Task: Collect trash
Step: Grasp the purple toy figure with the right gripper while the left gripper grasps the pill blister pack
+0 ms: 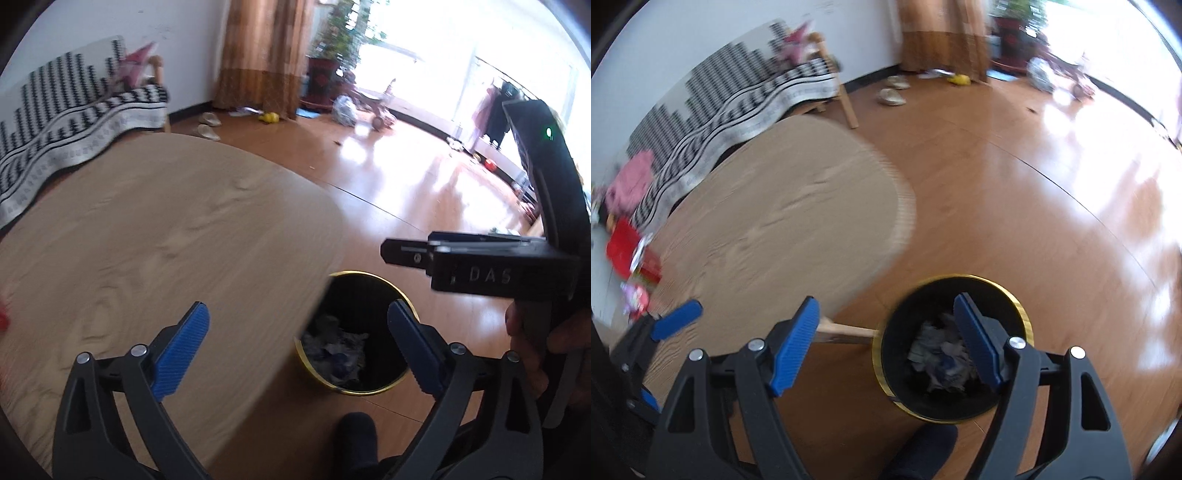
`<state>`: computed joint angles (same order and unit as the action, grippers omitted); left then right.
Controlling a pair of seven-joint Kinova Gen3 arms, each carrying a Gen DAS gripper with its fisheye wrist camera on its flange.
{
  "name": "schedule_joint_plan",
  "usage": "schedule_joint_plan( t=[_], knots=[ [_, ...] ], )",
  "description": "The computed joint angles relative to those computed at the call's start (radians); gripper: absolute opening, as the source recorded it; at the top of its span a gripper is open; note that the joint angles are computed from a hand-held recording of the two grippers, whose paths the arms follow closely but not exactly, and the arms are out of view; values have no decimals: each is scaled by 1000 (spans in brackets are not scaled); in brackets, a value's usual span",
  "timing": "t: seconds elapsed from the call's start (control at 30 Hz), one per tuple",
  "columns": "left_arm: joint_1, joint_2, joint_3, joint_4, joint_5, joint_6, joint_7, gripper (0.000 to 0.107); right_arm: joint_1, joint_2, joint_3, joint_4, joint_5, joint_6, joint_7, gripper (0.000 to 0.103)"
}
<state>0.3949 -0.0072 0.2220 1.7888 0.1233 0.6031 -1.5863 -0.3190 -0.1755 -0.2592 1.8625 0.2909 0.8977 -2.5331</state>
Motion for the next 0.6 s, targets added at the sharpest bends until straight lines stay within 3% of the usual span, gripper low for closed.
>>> schedule_joint_plan(
  t=[0.3, 0.6],
  knots=[
    [-209, -195, -174, 97, 16, 68, -7, 95, -237, 327, -54, -350, 85, -28, 28, 73],
    [-448, -291, -314, 161, -54, 118, -22, 95, -423, 645, -60, -762, 3, -17, 243, 73]
  ],
)
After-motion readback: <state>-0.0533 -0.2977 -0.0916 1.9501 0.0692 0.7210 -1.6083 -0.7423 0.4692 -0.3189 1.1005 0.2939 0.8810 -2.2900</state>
